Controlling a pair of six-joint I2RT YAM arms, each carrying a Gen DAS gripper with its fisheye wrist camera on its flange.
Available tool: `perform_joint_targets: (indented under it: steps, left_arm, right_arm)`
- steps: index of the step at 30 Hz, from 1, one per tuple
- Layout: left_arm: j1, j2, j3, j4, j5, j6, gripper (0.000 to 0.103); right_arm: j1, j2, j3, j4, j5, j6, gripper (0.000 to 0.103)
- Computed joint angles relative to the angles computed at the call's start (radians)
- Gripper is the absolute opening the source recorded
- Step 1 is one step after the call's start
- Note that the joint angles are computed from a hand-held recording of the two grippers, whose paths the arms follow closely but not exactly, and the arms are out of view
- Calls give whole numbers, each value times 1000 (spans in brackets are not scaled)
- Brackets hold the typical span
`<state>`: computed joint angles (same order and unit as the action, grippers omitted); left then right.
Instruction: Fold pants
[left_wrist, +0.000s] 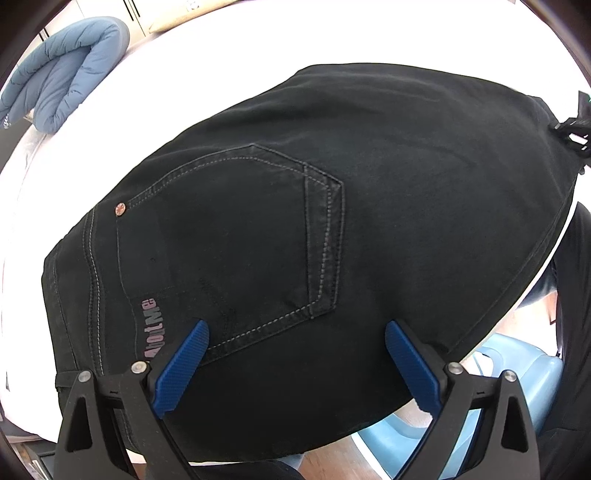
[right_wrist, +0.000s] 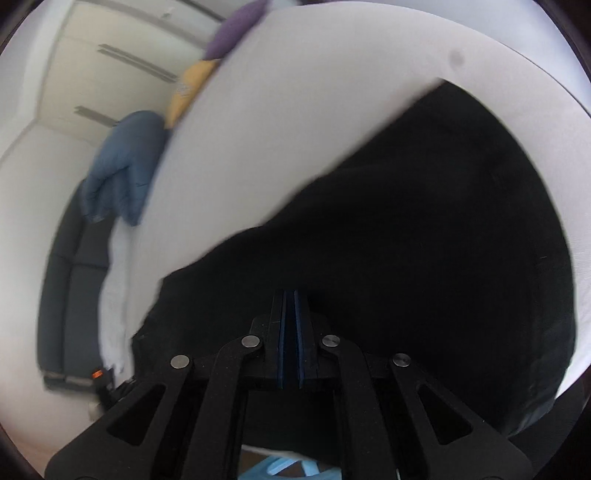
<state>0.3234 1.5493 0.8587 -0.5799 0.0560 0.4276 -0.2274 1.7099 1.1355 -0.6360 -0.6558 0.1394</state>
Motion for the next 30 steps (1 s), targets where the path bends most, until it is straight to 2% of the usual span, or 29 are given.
perform_joint_targets:
  steps: [1, 4, 5, 7, 8, 10, 11, 12, 15, 16, 18, 19, 21, 22, 24, 25, 26, 28, 29, 30]
  left_arm:
    - [4, 3, 4, -2, -4, 0, 99]
    - [24, 38, 48, -14, 2, 6, 99]
    - [22, 36, 48, -14, -1, 3, 99]
    - [14, 28, 39, -6, -7, -9, 99]
    - [12, 18, 34, -9, -6, -14, 100]
    - [7, 19, 26, 2, -7, -26, 100]
    - [8, 25, 26, 7, -7, -25, 100]
    - [9, 22, 26, 3, -7, -24, 100]
    - [14, 29, 34, -4, -7, -13, 101]
    - [19, 26, 36, -12, -6, -7, 100]
    - [17, 44, 51, -15, -9, -6, 101]
    - [13, 46, 56, -18, -13, -7, 100]
    - [6, 45, 54, -15, -17, -11, 100]
    - [-7, 43, 50, -12, -20, -27, 101]
    - [-4, 44, 49, -10, -16, -29, 101]
    - [-1, 46, 49, -8, -14, -28, 101]
    - [0, 46, 50, -10, -14, -27, 101]
    - [2, 44, 51, -14, -15, -22, 101]
    - [1, 44, 51, -16, -15, -20, 101]
    - [3, 43, 50, -16, -13, -15, 101]
  right_arm:
    - [-51, 19, 8, 28, -33, 9, 0]
    - [-130, 3, 116, 45, 130, 34, 0]
    - [-150, -1, 168, 5, 164, 42, 10]
    - [-204, -22, 265, -107, 97, -2, 10]
    - [-217, -50, 274, -154, 60, -33, 15]
    - [-237, -145, 228, -255, -28, -116, 41]
    - [-245, -202, 176, -289, -66, -134, 76]
    - [-262, -278, 95, -310, -128, -138, 92]
    - [-308, -449, -121, -381, -290, -126, 92]
    - [-346, -535, -234, -423, -346, -108, 92]
    - [-399, -582, -367, -487, -425, -83, 91]
    - [-401, -643, -454, -534, -452, -124, 90]
    - [-398, -707, -498, -562, -478, -144, 82]
    - [-376, -675, -523, -503, -492, -140, 82]
    - [-321, -691, -548, -554, -508, -195, 82]
    - [-273, -716, -560, -489, -476, -123, 82]
    - [-225, -691, -563, -360, -458, -32, 82]
    - [-164, -490, -517, -96, -433, 116, 82]
    - [-168, -394, -465, -35, -456, 159, 82]
    - [-183, -345, -438, -25, -498, 150, 82]
